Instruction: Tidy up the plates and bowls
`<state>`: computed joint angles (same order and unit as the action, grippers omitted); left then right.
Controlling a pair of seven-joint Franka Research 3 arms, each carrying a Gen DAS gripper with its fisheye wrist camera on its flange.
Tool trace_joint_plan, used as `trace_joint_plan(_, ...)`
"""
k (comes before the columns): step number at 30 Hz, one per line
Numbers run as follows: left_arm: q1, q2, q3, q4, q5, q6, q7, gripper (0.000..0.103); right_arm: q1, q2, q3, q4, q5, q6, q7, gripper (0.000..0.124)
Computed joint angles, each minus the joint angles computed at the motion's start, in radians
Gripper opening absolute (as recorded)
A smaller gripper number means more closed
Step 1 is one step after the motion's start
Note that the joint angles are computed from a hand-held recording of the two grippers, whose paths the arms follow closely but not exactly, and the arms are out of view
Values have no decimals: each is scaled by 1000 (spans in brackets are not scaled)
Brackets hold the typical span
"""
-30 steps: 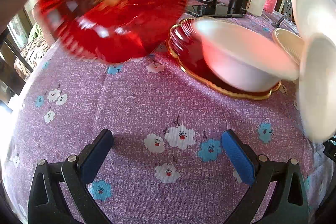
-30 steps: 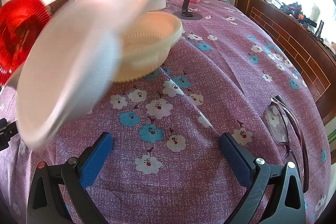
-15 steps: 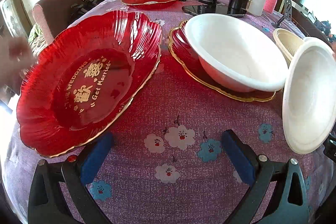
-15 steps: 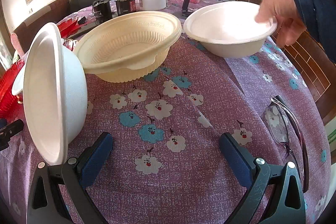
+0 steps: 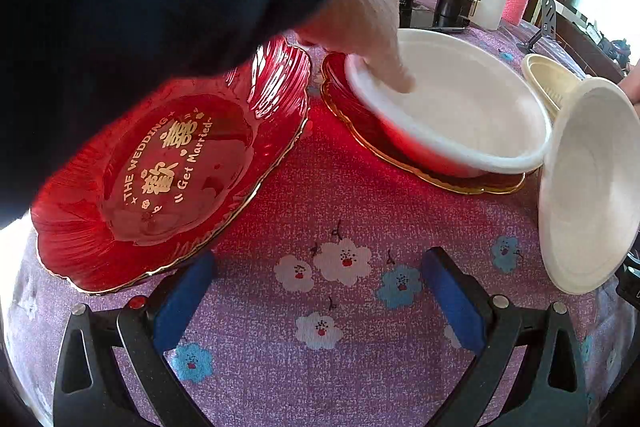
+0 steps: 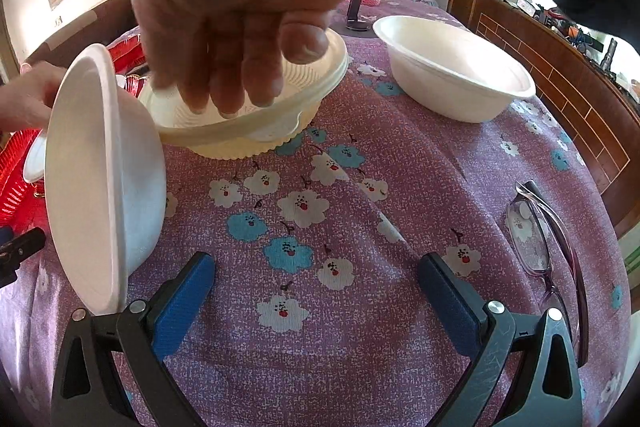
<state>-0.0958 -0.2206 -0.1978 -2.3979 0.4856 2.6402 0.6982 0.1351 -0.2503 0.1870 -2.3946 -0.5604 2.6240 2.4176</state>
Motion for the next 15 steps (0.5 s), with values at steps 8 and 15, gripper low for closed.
trace_joint_plan(8,0,1,0,2,1,0,0,103,0,-2,-3,-2,1,0,-7,102)
trace_joint_plan(15,0,2,0,2,1,-1,0,103,-3,-3,-1,-5,1,2,-6,102)
